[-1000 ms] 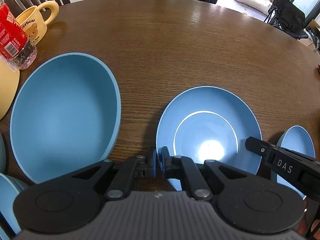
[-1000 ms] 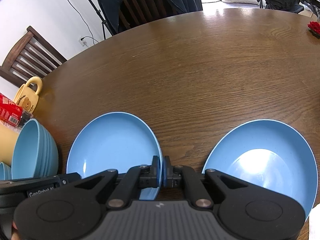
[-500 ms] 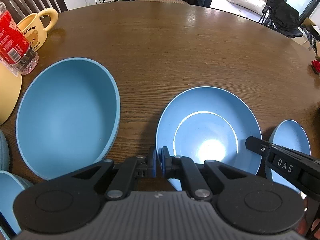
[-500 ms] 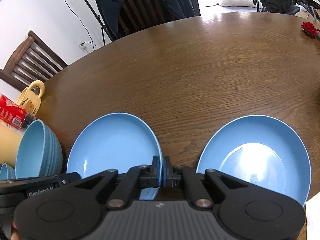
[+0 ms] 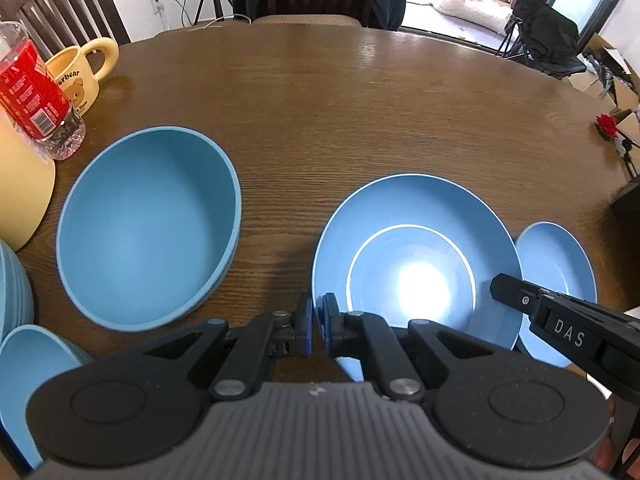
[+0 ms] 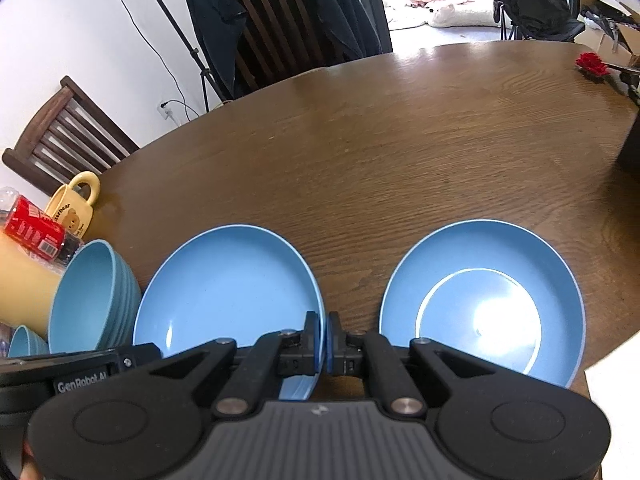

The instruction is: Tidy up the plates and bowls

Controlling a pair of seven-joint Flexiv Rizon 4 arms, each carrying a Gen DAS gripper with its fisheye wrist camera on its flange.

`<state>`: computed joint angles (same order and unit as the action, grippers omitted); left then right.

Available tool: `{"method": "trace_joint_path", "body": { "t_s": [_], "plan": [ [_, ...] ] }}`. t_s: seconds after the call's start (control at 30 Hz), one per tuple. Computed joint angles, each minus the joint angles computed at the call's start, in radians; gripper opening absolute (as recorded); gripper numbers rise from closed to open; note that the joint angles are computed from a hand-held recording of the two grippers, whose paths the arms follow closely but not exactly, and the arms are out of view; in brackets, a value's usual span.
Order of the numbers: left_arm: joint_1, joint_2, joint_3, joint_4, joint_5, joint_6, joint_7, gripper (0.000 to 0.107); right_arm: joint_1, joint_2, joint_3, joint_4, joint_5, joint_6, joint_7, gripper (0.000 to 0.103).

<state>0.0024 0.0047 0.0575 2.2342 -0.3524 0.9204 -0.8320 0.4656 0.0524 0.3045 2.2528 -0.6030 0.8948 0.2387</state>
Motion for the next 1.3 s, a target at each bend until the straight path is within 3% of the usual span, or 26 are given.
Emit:
{"method": "trace_joint_path", "body": {
  "t_s": [0.53,1.3],
  "plan": [
    [0.009,0.197,0.071,0.092,-0.055,-0.103,0.173,0.006,0.085,0.099,0.104,-0.044,0.006,-0.244,0.145,0.003],
    [0.112,0.432,0.193,0.141,-0.031,-0.349,0.388,0.006,0.301,0.068,0.208,-0.216,-0.007,-0.608,0.401,0.003]
  ]
}}
